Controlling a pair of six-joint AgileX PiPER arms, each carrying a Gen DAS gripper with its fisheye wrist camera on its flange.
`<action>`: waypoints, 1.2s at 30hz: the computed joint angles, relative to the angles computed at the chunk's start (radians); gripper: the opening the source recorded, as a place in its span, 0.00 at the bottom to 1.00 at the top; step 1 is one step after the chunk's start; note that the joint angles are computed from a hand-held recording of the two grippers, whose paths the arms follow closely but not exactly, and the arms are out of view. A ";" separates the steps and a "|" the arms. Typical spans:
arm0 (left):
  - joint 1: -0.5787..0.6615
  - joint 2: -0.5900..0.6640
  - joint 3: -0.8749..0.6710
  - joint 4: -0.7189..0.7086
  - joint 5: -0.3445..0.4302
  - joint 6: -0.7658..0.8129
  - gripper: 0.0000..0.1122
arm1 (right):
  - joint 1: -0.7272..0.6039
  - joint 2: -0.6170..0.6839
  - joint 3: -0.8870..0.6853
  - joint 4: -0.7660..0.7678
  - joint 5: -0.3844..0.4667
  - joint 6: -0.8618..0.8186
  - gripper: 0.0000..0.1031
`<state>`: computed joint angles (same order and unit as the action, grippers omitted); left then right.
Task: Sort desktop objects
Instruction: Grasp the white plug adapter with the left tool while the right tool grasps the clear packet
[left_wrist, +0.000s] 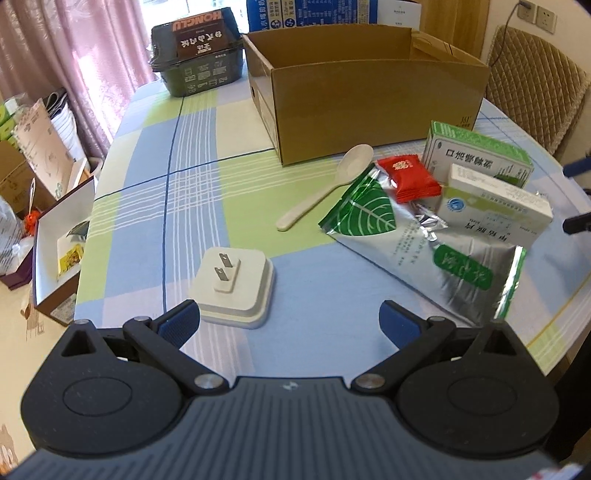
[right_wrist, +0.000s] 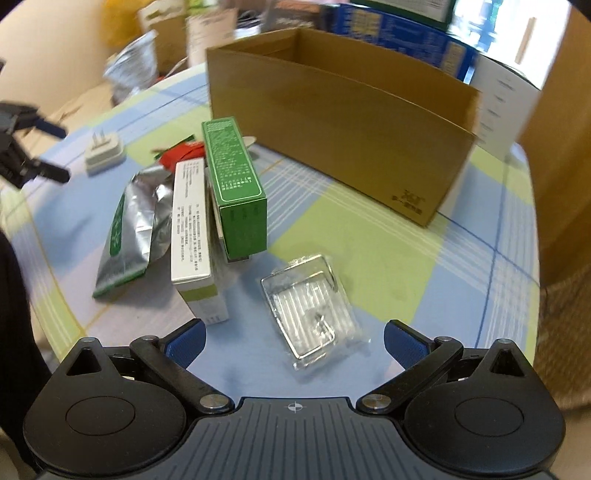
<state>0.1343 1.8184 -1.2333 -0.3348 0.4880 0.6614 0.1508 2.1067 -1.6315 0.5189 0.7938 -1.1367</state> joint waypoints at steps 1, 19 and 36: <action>0.005 0.012 -0.008 -0.007 -0.001 0.018 0.91 | 0.002 0.010 -0.013 -0.006 0.002 -0.016 0.98; 0.066 0.274 -0.294 -0.023 0.099 0.178 0.79 | 0.030 0.294 -0.414 -0.079 0.203 -0.115 0.78; 0.077 0.323 -0.341 -0.094 0.125 0.172 0.54 | 0.033 0.289 -0.384 -0.038 0.174 -0.182 0.51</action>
